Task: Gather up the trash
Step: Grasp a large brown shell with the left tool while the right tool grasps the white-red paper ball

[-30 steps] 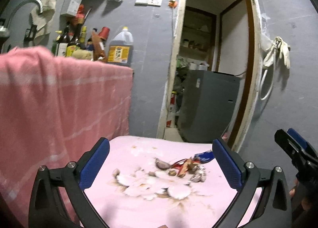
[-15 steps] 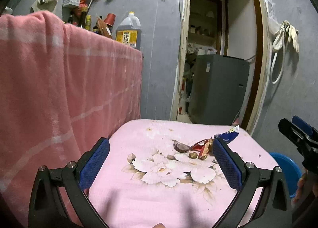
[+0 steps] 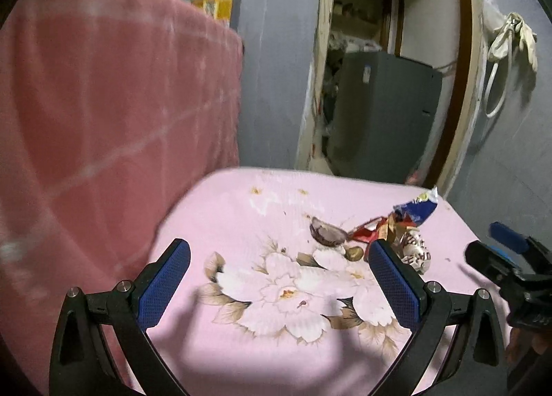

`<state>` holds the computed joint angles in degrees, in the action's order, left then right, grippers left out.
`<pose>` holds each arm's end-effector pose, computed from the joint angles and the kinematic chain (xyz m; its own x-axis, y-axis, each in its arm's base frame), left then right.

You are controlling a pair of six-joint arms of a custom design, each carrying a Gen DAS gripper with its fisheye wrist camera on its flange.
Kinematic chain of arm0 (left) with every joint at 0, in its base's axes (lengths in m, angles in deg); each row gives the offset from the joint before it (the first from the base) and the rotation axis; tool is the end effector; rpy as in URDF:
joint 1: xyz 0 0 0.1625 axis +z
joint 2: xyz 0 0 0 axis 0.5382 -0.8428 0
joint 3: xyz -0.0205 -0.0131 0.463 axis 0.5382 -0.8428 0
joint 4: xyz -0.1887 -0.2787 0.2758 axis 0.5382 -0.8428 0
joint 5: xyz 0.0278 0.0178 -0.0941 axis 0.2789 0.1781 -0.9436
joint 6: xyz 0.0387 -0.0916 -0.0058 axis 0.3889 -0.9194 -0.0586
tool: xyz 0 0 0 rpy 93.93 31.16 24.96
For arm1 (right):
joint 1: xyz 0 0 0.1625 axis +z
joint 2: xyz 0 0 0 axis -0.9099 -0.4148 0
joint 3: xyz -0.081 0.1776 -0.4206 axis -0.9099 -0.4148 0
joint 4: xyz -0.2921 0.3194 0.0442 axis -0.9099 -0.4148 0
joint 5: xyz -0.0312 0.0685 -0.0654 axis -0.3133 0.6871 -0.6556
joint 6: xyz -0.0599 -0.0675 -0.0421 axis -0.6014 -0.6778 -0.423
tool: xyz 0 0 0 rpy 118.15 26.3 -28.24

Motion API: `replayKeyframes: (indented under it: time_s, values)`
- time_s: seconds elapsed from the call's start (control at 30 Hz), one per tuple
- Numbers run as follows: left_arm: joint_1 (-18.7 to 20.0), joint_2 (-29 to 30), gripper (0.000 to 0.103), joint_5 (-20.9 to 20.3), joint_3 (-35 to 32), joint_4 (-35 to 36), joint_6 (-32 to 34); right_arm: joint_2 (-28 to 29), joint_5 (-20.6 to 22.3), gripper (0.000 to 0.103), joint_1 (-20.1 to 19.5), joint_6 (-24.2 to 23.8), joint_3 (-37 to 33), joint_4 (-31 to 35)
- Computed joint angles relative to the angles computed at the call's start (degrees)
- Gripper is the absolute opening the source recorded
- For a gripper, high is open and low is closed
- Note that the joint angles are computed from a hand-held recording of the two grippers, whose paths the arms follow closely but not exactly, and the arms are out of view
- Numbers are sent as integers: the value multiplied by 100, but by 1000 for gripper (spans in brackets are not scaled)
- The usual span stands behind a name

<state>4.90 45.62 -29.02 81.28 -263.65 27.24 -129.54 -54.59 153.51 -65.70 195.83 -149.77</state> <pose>-0.2475 -0.4764 0.0736 -0.7746 -0.2195 -0.5931 0.4364 0.4933 -0.7525 0.1167 -0.5513 0.2155 -0.6447 -0.5633 0.5168 -0.7645 0.4751 -0.4358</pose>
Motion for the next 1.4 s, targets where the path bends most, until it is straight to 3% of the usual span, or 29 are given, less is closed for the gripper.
replayKeyframes:
  time_s: [0.4,0.47,0.63,0.7,0.77,1.1,1.27,1.4]
  values:
    - [535,-219,96,-983,-372,676,-66,525,-867,70,251,151,-748,1201]
    - [601,-243,92,-1074,-460,866,-55,557,-931,66,254,210,-818,1375]
    - [829,-313,69,-1505,-700,1443,-51,584,-1019,58,219,349,-948,1747]
    - [908,-345,66,-1703,-764,1586,-35,589,-1032,51,212,364,-972,1803]
    - [964,-366,63,-1832,-824,1685,-17,590,-1045,38,202,379,-990,1827]
    - [1134,-296,53,-2154,-1179,2071,272,479,-891,36,92,586,-993,1732]
    - [1161,-229,49,-2114,-1354,2404,315,415,-766,36,48,566,-948,1684]
    - [1171,-186,39,-2064,-1452,2630,265,347,-687,36,16,553,-884,1651]
